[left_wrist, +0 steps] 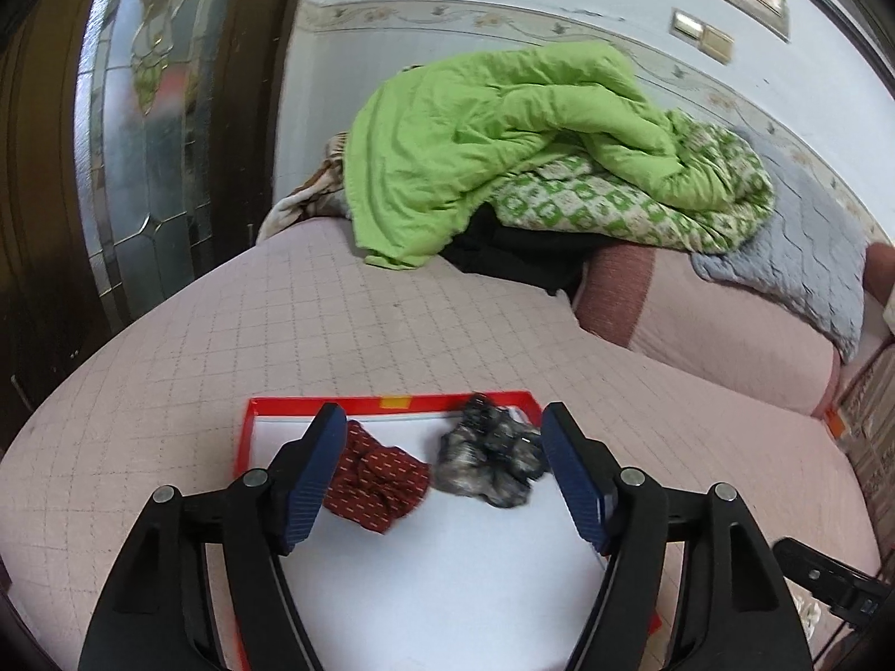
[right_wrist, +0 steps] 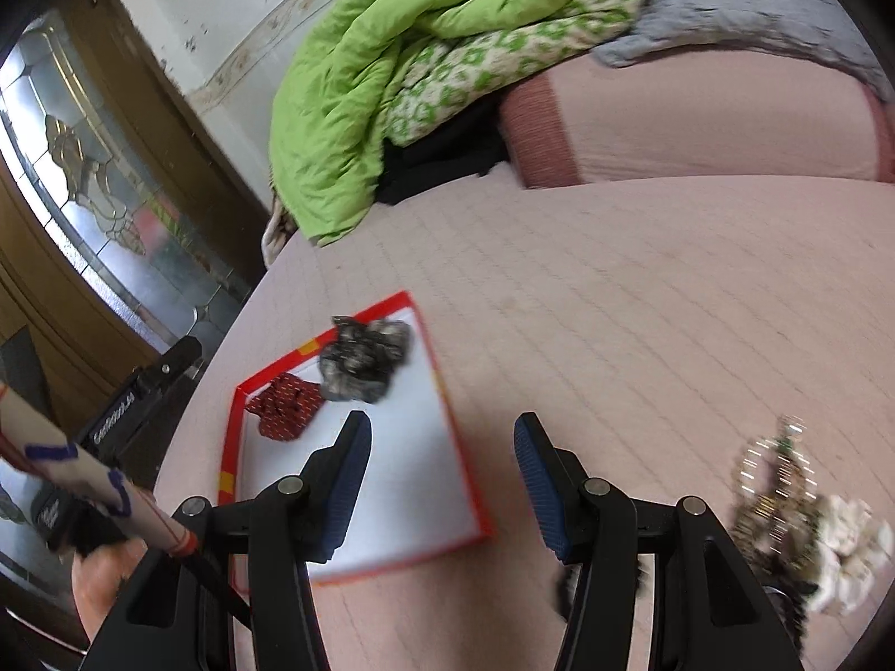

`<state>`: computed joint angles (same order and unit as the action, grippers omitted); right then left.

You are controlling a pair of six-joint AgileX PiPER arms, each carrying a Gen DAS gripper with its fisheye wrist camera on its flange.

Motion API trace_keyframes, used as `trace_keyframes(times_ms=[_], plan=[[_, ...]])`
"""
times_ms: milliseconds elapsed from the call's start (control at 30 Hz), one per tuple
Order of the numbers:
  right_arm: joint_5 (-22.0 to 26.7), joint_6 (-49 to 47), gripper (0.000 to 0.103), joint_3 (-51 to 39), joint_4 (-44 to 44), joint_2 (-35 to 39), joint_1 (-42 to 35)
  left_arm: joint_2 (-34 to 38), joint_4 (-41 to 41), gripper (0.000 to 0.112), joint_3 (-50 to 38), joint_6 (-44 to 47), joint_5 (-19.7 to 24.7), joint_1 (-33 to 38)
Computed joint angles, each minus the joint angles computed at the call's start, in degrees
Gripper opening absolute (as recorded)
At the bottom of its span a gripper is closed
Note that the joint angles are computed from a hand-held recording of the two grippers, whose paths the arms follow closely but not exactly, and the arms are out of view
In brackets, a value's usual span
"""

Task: Organize jewelry
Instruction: 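Grasp the black beaded hair tie with the left tool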

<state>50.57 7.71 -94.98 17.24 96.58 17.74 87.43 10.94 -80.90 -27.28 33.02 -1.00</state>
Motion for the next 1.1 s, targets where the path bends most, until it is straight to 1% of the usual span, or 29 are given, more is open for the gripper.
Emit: trace_keyframes(times_ms=[67, 100, 167, 233, 300, 333, 367, 467, 567, 667, 700, 767, 833, 867, 967, 1033, 1100], plan=[[-1.42, -2.76, 0.058, 6.21, 0.97, -5.11, -2.92, -0.35, -0.24, 0.073, 0.13, 0.08, 0.33, -1.80], [-1.82, -3.32, 0.058, 7.89, 0.91, -6.63, -3.85, -0.44, 0.68, 0.073, 0.04, -0.62, 0.73, -3.14], [-3.30, -6.45, 0.058, 14.03, 1.60, -11.66, -7.84, -0.77, 3.31, 0.073, -0.01, -2.16, 1.66, -6.14], [-3.27, -9.62, 0.058, 17.51, 2.68, -14.54, -11.67, -0.90, 4.14, 0.073, -0.30, -2.26, 2.80, -9.09], [-2.83, -12.08, 0.058, 20.57, 3.38, -17.05, -16.45, -0.83, 0.05, 0.073, -0.60, 0.34, 3.47, -10.43], [-2.25, -13.70, 0.058, 21.52, 4.53, -17.88, -19.17, -0.94, -4.10, 0.073, -0.38, 2.82, 3.90, -10.96], [-1.53, -15.39, 0.058, 22.23, 6.14, -18.59, -22.37, -1.16, -6.39, 0.073, 0.03, 4.01, 4.28, -11.53], [1.58, -21.41, 0.058, 22.73, 14.23, -19.25, -32.43, -2.38, -19.59, 0.073, 2.13, 12.54, 6.53, -12.89], [4.13, -24.62, 0.058, 22.60, 19.29, -18.46, -39.44, -3.09, -24.42, 0.073, 4.32, 16.05, 9.18, -16.26], [7.20, -27.49, 0.058, 22.27, 23.27, -17.33, -43.93, -2.20, -21.00, 0.072, 5.05, 16.53, 12.05, -22.23], [7.80, -28.20, 0.058, 22.36, 23.90, -17.30, -44.83, -1.82, -19.80, 0.068, 5.14, 17.03, 12.43, -23.99], [8.93, -30.18, 0.058, 22.50, 25.17, -17.32, -46.57, -0.37, -16.90, 0.065, 4.76, 17.39, 12.65, -27.14], [9.25, -31.12, 0.058, 22.41, 25.77, -17.34, -47.03, 1.65, -16.67, 0.059, 4.23, 18.88, 12.82, -28.75], [9.62, -31.72, 0.058, 22.48, 26.29, -17.36, -47.37, 2.53, -16.88, 0.049, 3.84, 19.74, 13.01, -29.22], [10.70, -33.31, 0.058, 22.53, 27.03, -17.55, -47.58, 5.52, -13.37, 0.047, 2.18, 19.24, 13.05, -31.22], [11.51, -34.76, 0.058, 22.57, 27.57, -17.44, -47.83, 7.91, -12.60, 0.046, 0.44, 19.32, 13.17, -31.84], [12.36, -35.83, 0.058, 22.80, 27.60, -17.28, -47.75, 9.41, -14.29, 0.040, -0.21, 21.21, 12.82, -31.76]])
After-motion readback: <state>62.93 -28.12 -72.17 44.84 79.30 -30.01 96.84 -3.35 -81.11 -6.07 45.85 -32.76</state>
